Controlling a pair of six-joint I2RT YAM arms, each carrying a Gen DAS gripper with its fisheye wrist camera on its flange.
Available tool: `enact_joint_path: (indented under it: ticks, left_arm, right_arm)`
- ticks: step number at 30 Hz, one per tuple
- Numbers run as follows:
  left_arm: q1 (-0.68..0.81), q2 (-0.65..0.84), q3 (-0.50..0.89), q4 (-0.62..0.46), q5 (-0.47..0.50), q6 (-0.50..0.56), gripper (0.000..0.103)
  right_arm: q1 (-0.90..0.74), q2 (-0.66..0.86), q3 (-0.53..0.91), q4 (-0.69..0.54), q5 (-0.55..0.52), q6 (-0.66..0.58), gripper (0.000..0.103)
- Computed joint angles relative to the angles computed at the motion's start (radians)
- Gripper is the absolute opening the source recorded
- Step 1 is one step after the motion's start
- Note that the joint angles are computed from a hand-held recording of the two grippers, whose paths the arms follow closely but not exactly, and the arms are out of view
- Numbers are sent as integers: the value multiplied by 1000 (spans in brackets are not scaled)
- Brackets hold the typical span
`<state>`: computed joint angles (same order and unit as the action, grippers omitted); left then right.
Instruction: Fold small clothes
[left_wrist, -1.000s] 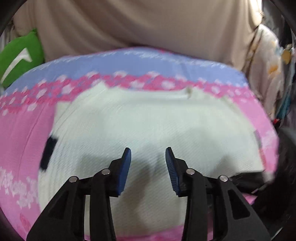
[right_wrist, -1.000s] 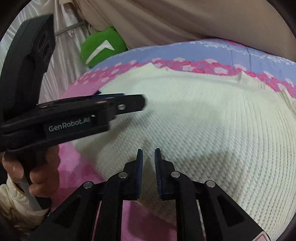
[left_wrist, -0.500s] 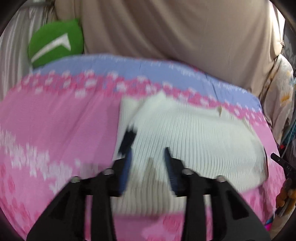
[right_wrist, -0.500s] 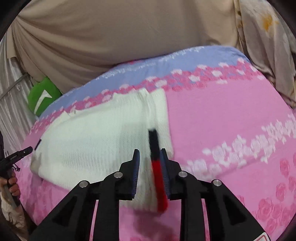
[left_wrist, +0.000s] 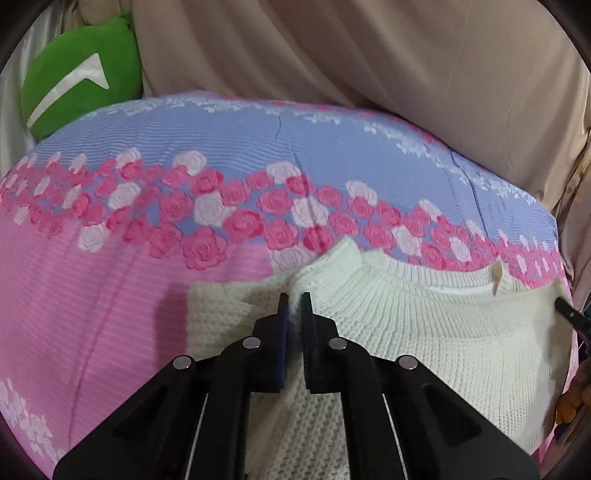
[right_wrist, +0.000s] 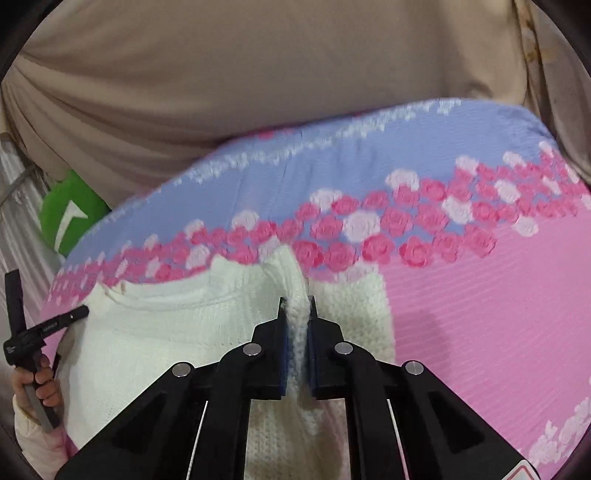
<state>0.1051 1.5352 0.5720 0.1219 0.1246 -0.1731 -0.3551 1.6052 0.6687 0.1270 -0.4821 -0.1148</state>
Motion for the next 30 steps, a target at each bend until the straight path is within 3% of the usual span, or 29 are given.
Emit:
enact_joint_path:
  ticks: [3,4,8,11,14,16,19,20,21,22,24,25,27,28,30]
  left_arm:
    - [11,91,35,18,-11,-16,5]
    - [5,109,36,45,-25,-22,5]
    - [-41,29,7,25,-99,-6,6]
    - [-80,-196,-90,-21,-103,-15,7]
    - [-208,-492,-180,-148,-119,-46,8]
    - [-340,-586,-212,-212,-138,-88,8]
    - [-522,-529,-259,-189,-172,-155,11]
    - [-555,-477,-271,-161,-223,-165,11]
    - [-563,-442,-282,-147,-279,-172,11]
    - [-534,-438,-303,-140,-299,-163,11]
    - [-352,-553,-372,-185,-215,-100,11]
    - [-251,-626,-398,-237,-191,-55,11]
    - [-16,-733,-448,-300,-69,80,8]
    - [110,-775,-465,-334,43,142,8]
    - [311,-839,-478,-428,234,255,4]
  right_arm:
    - [10,199,139,-90,83,-9,5]
    - [-7,204,145,-92,32,-27,6]
    - [-21,-20,9,-67,10,8,19]
    - [13,-257,-136,-114,-70,-46,19]
    - [183,-400,-251,-175,-87,-76,19]
    - [333,-398,-314,-152,-81,-51,19]
    - [535,-325,-400,-6,14,7,19]
    - [554,-298,-420,26,54,-1,17]
    - [524,-296,-435,33,52,-25,5]
    - [442,-297,-442,15,16,-82,4]
    - [191,-355,-451,-88,-51,-219,4]
    - [65,-390,-455,-124,-26,-244,4]
    - [-186,-327,-417,-159,-52,-352,4]
    - [-311,-272,-380,-187,-61,-394,1]
    - [-516,-113,-255,-361,-223,-579,0]
